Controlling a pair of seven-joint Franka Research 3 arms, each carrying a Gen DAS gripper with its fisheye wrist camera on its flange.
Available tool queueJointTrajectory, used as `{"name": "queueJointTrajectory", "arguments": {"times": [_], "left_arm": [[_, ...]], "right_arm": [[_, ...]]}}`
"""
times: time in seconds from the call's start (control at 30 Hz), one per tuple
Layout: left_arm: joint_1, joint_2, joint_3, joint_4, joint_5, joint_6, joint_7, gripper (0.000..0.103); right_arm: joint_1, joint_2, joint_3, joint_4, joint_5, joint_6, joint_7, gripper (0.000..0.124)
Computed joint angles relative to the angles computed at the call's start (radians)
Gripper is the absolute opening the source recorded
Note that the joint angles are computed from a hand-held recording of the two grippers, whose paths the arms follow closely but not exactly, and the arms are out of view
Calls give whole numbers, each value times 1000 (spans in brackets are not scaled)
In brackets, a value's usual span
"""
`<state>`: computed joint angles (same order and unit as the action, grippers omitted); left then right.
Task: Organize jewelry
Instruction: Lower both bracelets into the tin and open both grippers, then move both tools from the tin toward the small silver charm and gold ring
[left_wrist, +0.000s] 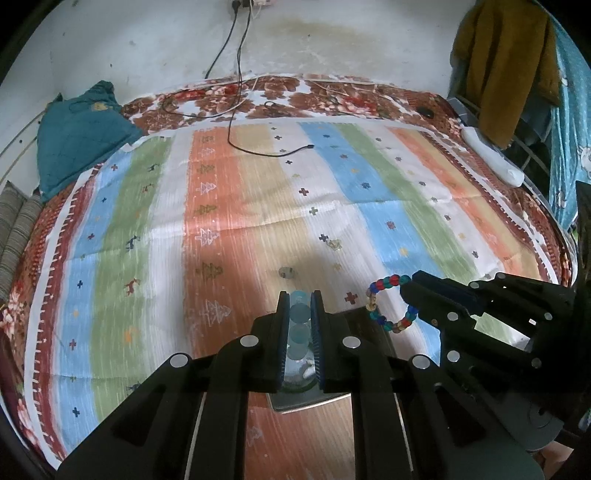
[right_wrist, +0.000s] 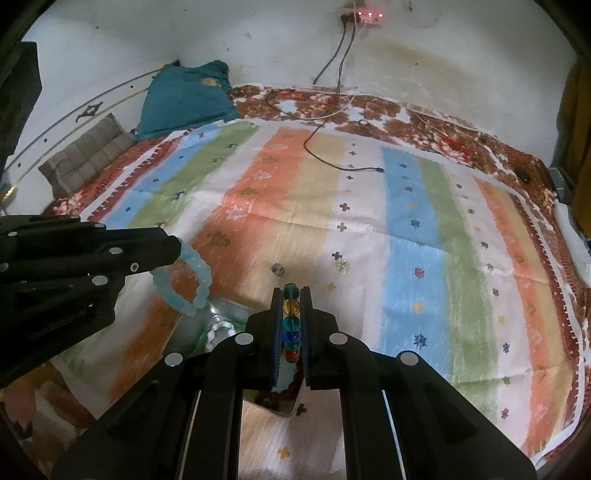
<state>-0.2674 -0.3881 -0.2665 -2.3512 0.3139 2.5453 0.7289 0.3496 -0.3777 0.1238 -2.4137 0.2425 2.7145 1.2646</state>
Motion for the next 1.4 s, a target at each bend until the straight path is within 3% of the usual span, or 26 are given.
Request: {"name": "queueJointTrajectory", "arguments": {"times": [0.57,0.77,0.83,0.9,1.17,1.4], "left_arm": [[-30,-46,7,-48,-38,16,-4,12],[-15,-53,-1,-49,-31,-3,-24,21],[-14,-52,0,-47,-29,-9,-25,24],[-14,-53,0,-48,-28,-10,-27,29],[-12,-39,2,-38,-26,-30,-16,42],[-16,-9,14,-26,-43,-33,8,47]], "right_arm": [[25,-24,-18,-22,66,-52,-59,10],[-17,-13,15,-14,-9,-68,11,11],[-24,-8,14,-9,-21,-74,30,17],[-25,-4,7,-4,-24,-75,36,32],[-42,25,-1,25,-47,-91,60,33],[-50,78,-10,75,-55,-123,70,42]]}}
